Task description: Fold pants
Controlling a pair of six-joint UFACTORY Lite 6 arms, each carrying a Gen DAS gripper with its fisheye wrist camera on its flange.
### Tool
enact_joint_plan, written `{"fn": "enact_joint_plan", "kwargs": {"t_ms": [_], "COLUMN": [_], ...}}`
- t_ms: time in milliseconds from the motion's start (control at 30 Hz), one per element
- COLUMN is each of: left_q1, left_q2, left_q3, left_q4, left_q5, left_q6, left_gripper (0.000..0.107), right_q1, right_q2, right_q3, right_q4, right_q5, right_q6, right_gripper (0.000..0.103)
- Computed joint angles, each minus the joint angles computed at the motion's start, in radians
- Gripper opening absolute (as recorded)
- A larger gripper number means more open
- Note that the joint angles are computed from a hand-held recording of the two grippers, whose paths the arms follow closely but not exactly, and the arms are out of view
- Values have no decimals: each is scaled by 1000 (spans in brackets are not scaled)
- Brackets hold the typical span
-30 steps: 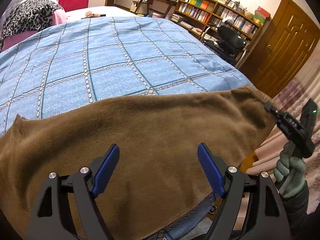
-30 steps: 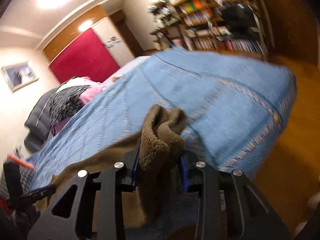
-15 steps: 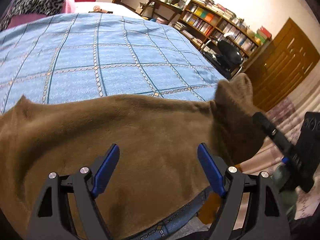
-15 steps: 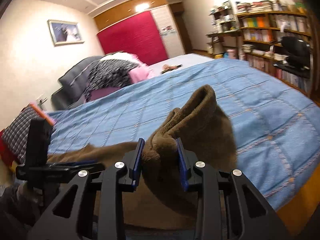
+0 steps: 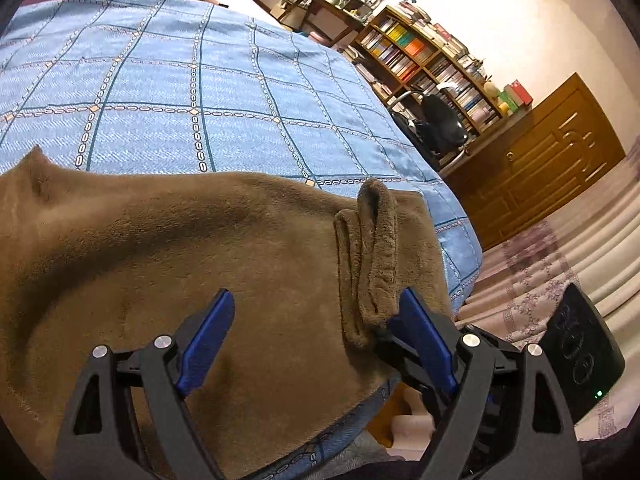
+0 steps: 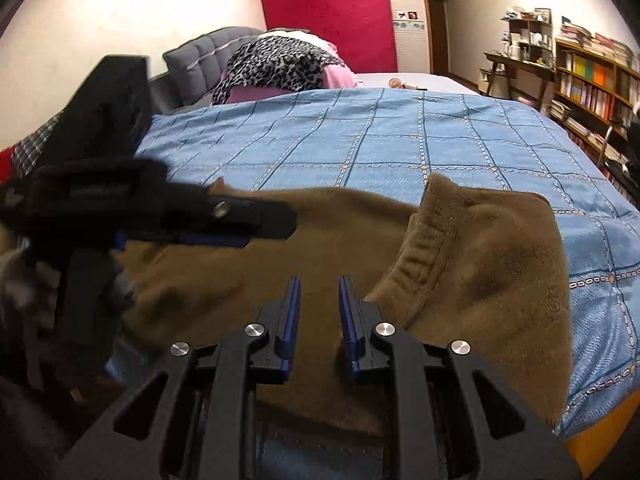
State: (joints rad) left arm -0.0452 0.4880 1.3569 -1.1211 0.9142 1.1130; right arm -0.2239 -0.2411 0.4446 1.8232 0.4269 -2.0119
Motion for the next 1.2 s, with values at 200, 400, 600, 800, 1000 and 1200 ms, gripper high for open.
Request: {"fn": "enact_joint_plan", "kwargs": {"t_ms": [200, 400, 600, 800, 1000, 1200], "left_q1": [-25, -87, -162, -236, -268, -295], "left_q2": [60, 128, 212, 294, 388, 394], "left_q3": [77, 170, 276, 371, 483, 495], "left_q4": [0, 17, 58, 116, 127, 140], "left_q5": [21, 36, 32, 14, 57, 45], "left_q6": [-26, -91, -182, -253, -320, -336], "left_gripper": [85, 88, 89, 89, 89, 65], "right_q1": [-183, -286, -294, -369, -390, -421], "right_q2": [-52, -1, 79, 174, 195, 179], "right_q3": [-26, -20, -30, -15, -20, -35], "right_q4": [-141, -165, -121, -129, -122, -135], "right_q5": [37, 88, 121, 197, 224, 241], "right_q6": [125, 91, -17, -57, -91, -101], "right_gripper": [31, 37, 37, 37, 37, 37]}}
